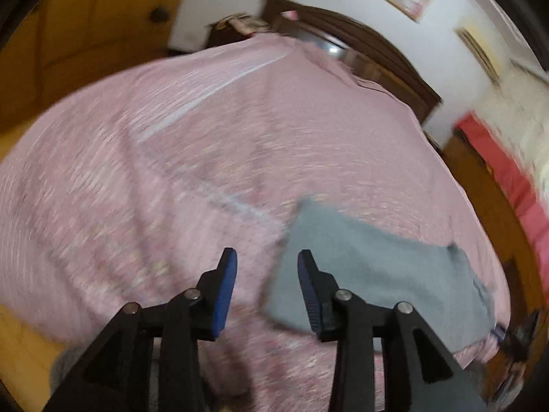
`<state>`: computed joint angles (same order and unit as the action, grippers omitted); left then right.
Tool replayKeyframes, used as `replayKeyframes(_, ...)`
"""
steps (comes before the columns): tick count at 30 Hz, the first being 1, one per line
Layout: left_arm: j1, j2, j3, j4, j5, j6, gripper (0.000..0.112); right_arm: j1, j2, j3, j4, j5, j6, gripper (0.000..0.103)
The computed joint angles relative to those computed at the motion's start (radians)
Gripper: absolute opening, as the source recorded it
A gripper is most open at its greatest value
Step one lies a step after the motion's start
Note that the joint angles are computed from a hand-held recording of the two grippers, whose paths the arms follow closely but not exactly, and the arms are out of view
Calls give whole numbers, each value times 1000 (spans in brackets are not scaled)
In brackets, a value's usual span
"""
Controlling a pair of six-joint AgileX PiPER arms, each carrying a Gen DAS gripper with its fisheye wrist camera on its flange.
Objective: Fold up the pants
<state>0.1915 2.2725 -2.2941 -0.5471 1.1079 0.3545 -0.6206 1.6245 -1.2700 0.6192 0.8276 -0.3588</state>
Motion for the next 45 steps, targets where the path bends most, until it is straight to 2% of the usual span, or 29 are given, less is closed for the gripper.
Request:
replayKeyframes(2, -62, 49, -89, 30, 43, -18, 39, 17, -1, -18, -46, -16, 11, 9)
replayKeyframes(5, -165, 101, -116, 115, 29, -27, 37, 1, -49, -2, -37, -73, -27, 9)
replayKeyframes(7, -245, 124, -86, 278, -24, -65, 32, -27, -55, 4, -9, -70, -54, 9)
replayKeyframes(8, -264, 112, -23, 318, -88, -58, 31, -27, -42, -2, -27, -76, -46, 9)
replayKeyframes(9, -277, 77, 71, 337, -174, -39, 31, -30, -9, -19, -35, -51, -36, 10)
replayKeyframes(10, -281, 56, 125, 339, -222, -28, 31, -23, 21, -40, -50, -21, -16, 12)
replayKeyframes(11, -280, 42, 156, 330, -249, -15, 31, -13, 54, -59, -89, 13, 15, 14)
replayKeyframes(12, -279, 31, 185, 319, -264, -7, 31, -6, 59, -52, -98, 7, 20, 18)
replayKeyframes(14, -256, 18, 208, 274, -258, 27, 31, -30, 45, -15, -16, 2, -53, 21)
replayKeyframes(17, -227, 17, 184, 247, -216, 59, 29, -116, 26, 25, 132, 52, -152, 33)
replayKeyframes(19, -216, 22, 167, 243, -203, 67, 27, -188, 71, 21, 264, 164, -231, 38)
replayKeyframes(20, -206, 16, 164, 241, -193, 77, 26, -211, 106, 15, 319, 223, -266, 38)
replayKeyframes(21, -196, 17, 152, 244, -184, 81, 25, -217, 123, 15, 338, 241, -277, 38)
replayKeyframes(26, -197, 8, 179, 249, -209, 71, 24, -219, 256, -13, 456, 264, -343, 38)
replayKeyframes(29, -210, -2, 200, 273, -229, 59, 24, -250, 323, -18, 588, 306, -369, 37)
replayKeyframes(30, -218, -16, 225, 279, -242, 53, 24, -253, 322, -20, 591, 305, -354, 30)
replayKeyframes(31, -222, -24, 240, 282, -250, 52, 24, -252, 311, -20, 576, 293, -340, 17)
replayKeyframes(35, -227, -4, 216, 272, -242, 46, 24, -232, 212, -29, 486, 236, -269, 15)
replayKeyframes(37, -227, -4, 215, 268, -241, 50, 24, -173, 135, -56, 381, 172, -168, 14)
replayKeyframes(41, -216, 15, 178, 246, -217, 64, 24, 9, 33, -186, 23, 69, 87, 14)
replayKeyframes(45, -171, 58, 97, 141, -140, 117, 24, 174, 47, -385, -325, 131, 301, 14)
